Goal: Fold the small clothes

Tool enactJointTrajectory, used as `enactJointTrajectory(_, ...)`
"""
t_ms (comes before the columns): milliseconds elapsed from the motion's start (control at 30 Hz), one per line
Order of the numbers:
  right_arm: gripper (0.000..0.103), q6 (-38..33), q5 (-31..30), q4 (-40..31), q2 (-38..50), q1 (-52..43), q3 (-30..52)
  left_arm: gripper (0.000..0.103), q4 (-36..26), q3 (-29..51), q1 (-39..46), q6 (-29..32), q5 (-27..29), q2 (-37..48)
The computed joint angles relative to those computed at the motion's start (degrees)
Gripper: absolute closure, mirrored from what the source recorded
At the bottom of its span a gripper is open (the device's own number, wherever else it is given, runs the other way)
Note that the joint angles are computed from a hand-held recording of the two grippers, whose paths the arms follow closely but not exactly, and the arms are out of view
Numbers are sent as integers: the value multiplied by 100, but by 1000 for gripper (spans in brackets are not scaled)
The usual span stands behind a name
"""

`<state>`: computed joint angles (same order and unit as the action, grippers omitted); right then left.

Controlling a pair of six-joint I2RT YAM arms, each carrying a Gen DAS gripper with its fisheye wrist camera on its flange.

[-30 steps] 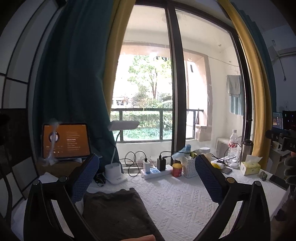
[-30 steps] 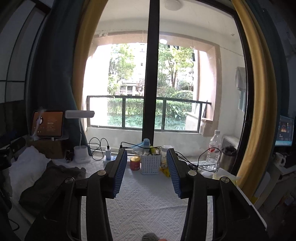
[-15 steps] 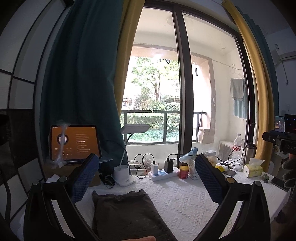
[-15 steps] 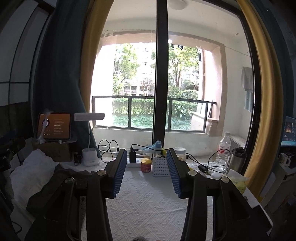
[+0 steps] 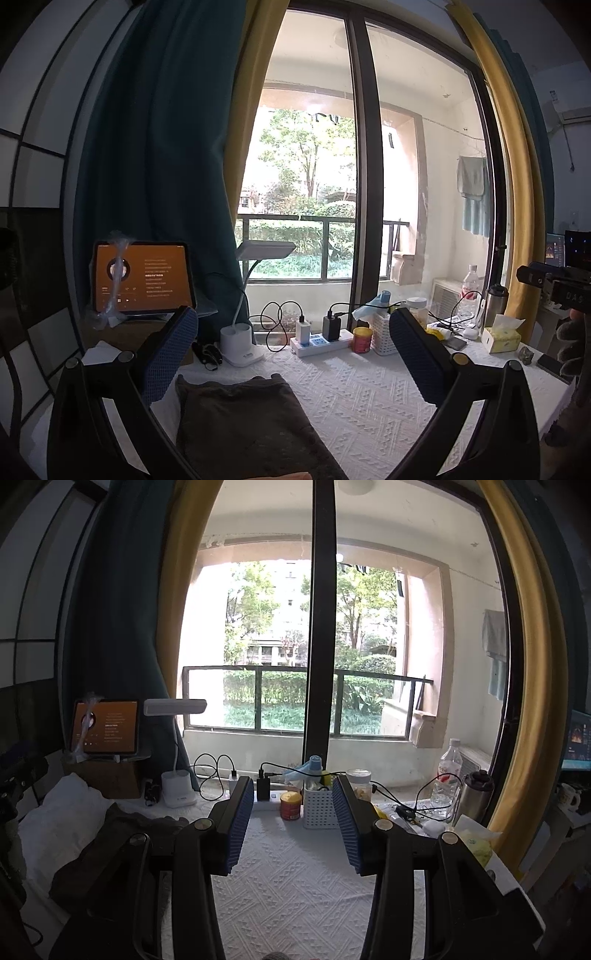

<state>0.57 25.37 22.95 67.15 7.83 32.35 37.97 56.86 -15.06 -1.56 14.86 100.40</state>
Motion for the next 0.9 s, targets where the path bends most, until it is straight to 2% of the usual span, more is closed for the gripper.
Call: enactJointTrajectory(900,56,57,-138,33,10,-194,-108,1,-47,-5,-155,72,-151,-27)
